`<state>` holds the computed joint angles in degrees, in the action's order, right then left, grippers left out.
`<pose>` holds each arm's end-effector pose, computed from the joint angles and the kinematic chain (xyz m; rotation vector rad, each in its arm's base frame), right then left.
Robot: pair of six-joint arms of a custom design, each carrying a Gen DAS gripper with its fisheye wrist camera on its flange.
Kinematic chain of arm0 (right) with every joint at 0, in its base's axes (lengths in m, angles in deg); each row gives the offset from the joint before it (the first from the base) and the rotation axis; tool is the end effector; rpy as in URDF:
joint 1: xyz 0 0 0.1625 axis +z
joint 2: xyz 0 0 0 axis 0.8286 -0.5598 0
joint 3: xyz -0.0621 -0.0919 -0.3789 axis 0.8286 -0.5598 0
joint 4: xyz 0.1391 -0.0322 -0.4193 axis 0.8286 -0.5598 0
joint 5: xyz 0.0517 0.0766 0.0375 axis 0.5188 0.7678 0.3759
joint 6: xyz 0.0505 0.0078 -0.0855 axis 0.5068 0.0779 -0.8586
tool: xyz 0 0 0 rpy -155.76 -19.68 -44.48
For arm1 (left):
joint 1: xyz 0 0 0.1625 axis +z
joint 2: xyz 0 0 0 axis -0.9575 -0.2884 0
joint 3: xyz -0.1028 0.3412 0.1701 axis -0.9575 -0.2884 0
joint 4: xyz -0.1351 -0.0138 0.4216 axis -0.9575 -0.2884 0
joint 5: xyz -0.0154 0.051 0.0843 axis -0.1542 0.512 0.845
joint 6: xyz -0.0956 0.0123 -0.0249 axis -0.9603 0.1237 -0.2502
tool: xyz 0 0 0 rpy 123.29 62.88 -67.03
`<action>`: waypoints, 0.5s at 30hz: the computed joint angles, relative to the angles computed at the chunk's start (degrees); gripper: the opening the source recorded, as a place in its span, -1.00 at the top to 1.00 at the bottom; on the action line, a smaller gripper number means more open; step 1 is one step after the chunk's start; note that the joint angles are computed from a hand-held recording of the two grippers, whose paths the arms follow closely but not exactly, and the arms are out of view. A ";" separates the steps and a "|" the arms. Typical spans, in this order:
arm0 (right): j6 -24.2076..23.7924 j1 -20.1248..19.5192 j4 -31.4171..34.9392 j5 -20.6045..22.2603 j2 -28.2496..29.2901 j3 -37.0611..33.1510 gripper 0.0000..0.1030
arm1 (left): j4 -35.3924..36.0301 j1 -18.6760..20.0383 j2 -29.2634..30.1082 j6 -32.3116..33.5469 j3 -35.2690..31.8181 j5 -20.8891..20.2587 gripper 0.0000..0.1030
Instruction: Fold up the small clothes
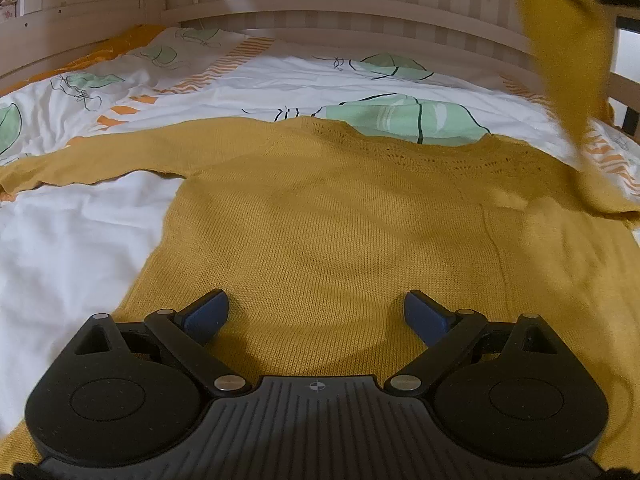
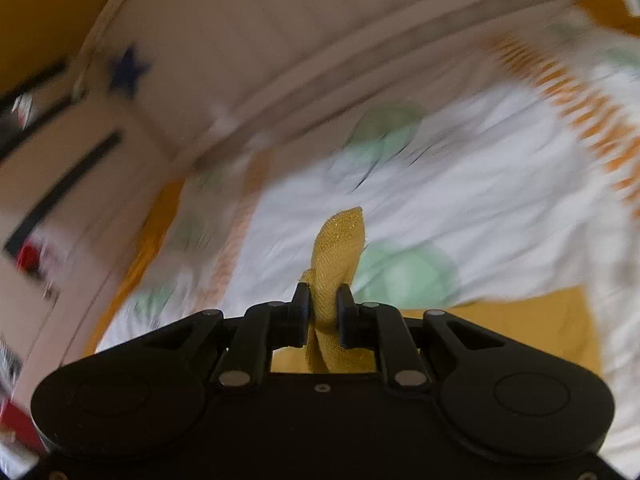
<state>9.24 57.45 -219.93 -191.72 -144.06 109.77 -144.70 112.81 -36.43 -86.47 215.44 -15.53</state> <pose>0.2514 -0.3849 0.1871 -0.1006 -2.5295 1.3954 -0.0893 -0.3407 0.0658 0.7898 2.3104 -0.9165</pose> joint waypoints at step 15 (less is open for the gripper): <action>-3.04 -4.35 -1.72 7.78 20.33 -8.60 -0.14 | 0.07 -0.19 -0.04 -0.47 0.14 -0.15 -0.86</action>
